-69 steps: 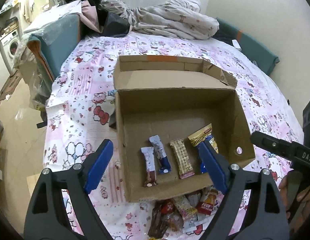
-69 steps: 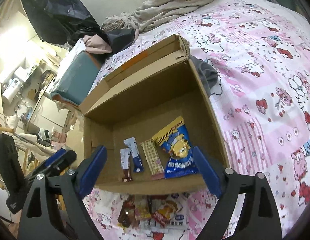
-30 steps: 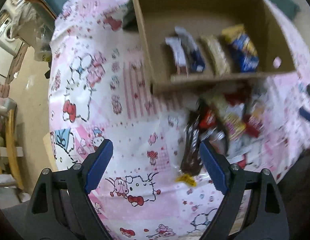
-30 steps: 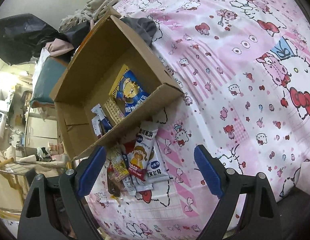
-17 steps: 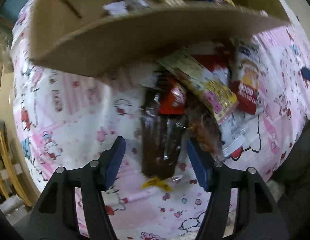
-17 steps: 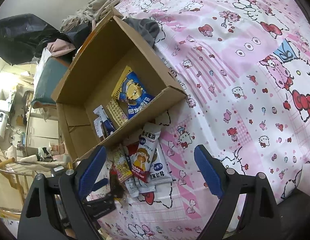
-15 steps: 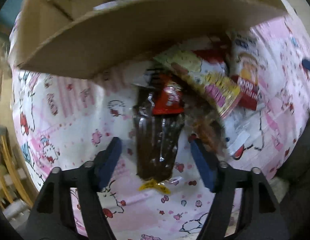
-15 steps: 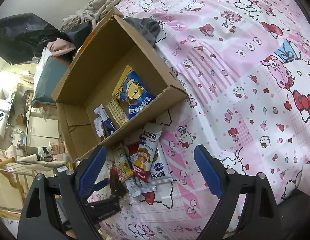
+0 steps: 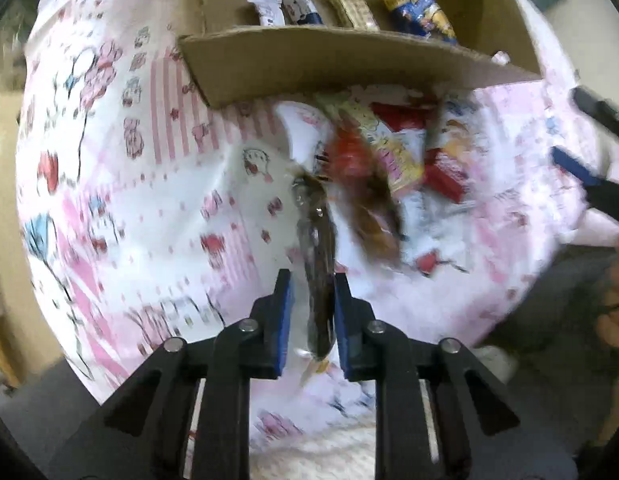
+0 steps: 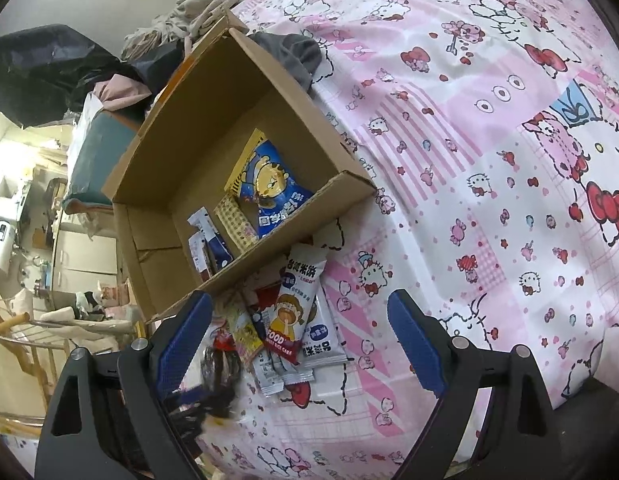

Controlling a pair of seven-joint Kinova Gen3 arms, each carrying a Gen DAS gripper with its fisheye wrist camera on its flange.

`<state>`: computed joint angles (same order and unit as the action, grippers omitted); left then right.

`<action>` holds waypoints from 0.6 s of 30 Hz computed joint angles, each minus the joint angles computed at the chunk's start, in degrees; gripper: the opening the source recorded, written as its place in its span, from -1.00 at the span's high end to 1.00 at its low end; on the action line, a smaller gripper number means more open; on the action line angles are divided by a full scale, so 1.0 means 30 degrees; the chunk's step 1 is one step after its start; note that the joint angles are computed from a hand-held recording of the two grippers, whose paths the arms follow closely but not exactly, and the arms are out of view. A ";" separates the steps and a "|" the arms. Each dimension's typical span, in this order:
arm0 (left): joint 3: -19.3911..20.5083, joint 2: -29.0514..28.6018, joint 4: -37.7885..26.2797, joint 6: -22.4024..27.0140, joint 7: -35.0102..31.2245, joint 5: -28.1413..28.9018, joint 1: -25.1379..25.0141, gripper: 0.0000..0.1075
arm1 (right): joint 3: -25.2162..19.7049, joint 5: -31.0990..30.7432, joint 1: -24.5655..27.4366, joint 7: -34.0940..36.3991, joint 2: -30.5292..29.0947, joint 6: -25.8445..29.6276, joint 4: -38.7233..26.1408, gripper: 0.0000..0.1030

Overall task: Organize snacks
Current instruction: 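Grasp dark chocolate packet with left tool while right tool grasps white cake packet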

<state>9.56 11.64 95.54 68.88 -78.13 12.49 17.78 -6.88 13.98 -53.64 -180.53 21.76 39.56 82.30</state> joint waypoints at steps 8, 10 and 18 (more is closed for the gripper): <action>0.0228 -0.0570 0.0636 -0.0498 0.0987 -0.0491 0.0596 0.67 | -0.0184 -0.0338 0.0084 0.0641 0.0232 0.0344 -0.0453 -0.78; 0.0313 0.0145 -0.0087 -0.0337 0.1890 -0.0863 0.1030 0.63 | -0.0161 -0.0396 0.0071 0.0686 0.0237 0.0377 -0.0460 -0.78; 0.0095 0.2127 -0.0979 -0.1718 0.3599 -0.1713 0.1854 0.53 | -0.0041 -0.0305 -0.0011 0.0730 0.0281 0.0749 -0.0631 -0.78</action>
<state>9.84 18.02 92.60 63.72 -67.34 7.36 23.34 -7.00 13.07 -53.68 -178.34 22.60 41.81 80.41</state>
